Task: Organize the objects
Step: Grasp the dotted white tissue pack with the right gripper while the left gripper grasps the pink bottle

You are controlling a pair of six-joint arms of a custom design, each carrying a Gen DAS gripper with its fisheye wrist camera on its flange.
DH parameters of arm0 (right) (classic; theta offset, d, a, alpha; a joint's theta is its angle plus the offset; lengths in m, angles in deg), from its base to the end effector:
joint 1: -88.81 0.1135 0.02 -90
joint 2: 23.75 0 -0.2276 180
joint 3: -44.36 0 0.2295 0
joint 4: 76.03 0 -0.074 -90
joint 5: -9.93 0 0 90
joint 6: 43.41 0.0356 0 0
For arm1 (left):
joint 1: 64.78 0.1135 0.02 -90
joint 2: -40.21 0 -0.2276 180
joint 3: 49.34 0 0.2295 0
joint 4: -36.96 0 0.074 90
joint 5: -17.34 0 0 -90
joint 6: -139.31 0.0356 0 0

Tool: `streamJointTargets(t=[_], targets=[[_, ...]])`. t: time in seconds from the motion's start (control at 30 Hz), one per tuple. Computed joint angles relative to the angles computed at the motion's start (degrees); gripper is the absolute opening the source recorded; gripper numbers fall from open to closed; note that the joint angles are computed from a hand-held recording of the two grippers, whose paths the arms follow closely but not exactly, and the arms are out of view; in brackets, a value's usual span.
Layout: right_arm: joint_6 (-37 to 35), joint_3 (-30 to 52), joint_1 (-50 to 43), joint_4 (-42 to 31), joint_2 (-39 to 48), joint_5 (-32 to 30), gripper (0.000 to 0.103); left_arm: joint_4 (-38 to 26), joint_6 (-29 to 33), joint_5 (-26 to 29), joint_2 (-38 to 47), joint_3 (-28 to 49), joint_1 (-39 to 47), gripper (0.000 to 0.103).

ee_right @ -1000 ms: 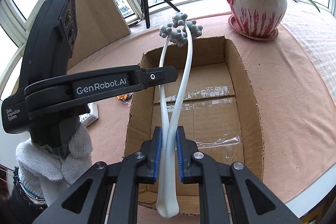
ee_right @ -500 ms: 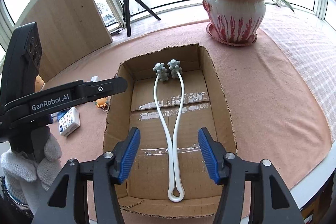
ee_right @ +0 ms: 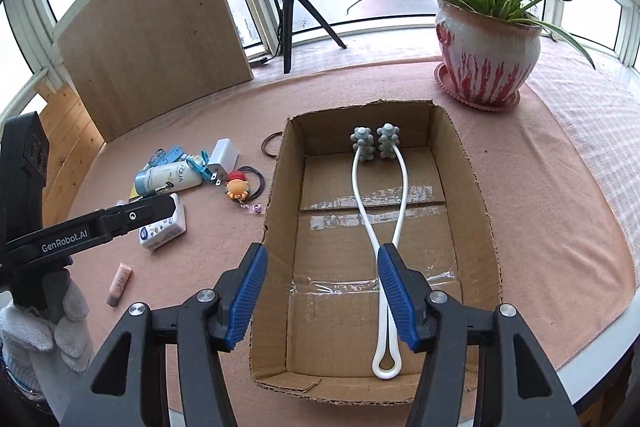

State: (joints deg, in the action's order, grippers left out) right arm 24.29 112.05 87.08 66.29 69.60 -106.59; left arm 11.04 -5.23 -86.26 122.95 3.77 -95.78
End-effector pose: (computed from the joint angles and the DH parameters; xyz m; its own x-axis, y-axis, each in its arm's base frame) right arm 0.2880 0.0072 0.1467 -0.7607 -0.3167 -0.5666 -0.4992 0.8433 0.1989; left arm 0.2205 -0.1227 0.1363 -0.7249 -0.4880 -0.4861 -0.3515 0.8690 -0.3483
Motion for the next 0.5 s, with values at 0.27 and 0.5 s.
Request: streamJointTargets(t=[0.27,0.5], targets=[[4.45,-3.95,8.41,4.56,-3.15,0.95,0.054,-8.65,-4.38,-2.19,-20.43,-15.76,1.65,0.056],[8.01,-5.34,15.42,8.21,-2.93,2.02,0.054,-14.76,-7.21,-1.95,-32.97,-24.20,3.17,0.056]])
